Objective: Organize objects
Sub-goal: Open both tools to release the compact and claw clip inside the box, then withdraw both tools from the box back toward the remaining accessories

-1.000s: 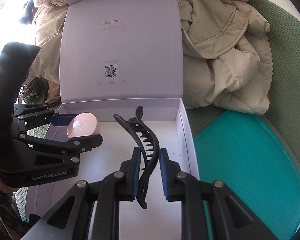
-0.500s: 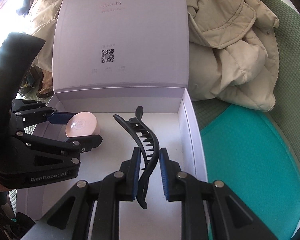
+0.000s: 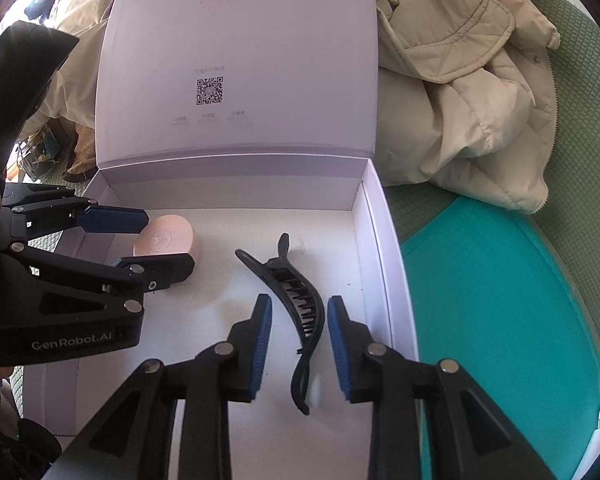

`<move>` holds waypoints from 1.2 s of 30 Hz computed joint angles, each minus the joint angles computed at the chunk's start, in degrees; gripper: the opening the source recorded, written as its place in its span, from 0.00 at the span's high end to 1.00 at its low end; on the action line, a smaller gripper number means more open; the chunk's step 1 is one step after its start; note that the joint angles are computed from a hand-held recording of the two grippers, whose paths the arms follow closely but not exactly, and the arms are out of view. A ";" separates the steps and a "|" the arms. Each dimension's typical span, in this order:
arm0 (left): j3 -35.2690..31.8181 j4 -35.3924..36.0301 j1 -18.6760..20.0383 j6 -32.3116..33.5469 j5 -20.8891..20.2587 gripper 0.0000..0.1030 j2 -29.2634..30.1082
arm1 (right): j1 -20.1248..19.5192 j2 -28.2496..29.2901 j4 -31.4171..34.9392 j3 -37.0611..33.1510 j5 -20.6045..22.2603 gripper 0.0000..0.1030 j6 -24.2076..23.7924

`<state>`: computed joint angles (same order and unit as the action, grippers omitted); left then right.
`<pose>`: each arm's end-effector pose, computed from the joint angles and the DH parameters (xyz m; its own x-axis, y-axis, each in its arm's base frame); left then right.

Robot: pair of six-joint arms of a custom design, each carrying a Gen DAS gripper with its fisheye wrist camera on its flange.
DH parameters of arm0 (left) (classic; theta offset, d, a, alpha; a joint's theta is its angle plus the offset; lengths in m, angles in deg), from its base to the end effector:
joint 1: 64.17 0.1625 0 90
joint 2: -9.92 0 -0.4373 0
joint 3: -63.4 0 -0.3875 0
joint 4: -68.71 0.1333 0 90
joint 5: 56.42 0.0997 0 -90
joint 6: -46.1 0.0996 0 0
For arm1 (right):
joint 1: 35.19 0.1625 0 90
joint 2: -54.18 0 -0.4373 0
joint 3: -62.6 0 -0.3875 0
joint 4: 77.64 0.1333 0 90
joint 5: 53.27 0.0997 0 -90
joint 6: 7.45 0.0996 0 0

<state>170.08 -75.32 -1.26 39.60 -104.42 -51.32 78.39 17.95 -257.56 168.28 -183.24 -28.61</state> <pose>-0.0915 -0.6180 0.2115 -0.7536 0.1482 -0.6405 0.3673 0.9029 -0.2233 0.3071 -0.5303 0.0215 -0.6036 -0.4038 0.6875 -0.6355 0.7644 -0.1089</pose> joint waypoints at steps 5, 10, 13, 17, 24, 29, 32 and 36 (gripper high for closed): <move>0.19 0.20 -1.13 -0.32 0.87 0.48 -0.33 | 0.27 -0.97 -0.84 1.48 -0.05 0.65 0.14; 1.88 0.96 -2.52 -0.94 1.31 0.48 -3.43 | 1.10 -2.59 -1.52 2.89 -0.22 0.65 1.02; 4.59 1.42 -3.52 -1.37 1.60 0.48 -7.11 | 1.75 -4.07 -2.27 4.18 -0.25 0.65 1.70; 5.83 2.79 -5.54 -2.56 2.15 0.48 -9.81 | 2.87 -6.20 -3.03 6.08 -0.61 0.65 2.28; 8.38 5.09 -9.44 -5.73 3.75 0.48 -13.98 | 5.32 -9.04 -4.41 8.21 -1.62 0.65 2.75; 9.86 6.67 -12.47 -8.23 4.76 0.48 -16.67 | 7.33 -11.08 -5.78 10.12 -2.44 0.65 2.86; 11.19 7.38 -14.45 -9.87 5.60 0.48 -18.33 | 8.61 -12.23 -6.94 11.42 -2.98 0.65 3.04; 12.97 10.44 -17.41 -13.10 6.11 0.48 -21.38 | 10.42 -13.95 -8.10 13.44 -3.50 0.65 3.77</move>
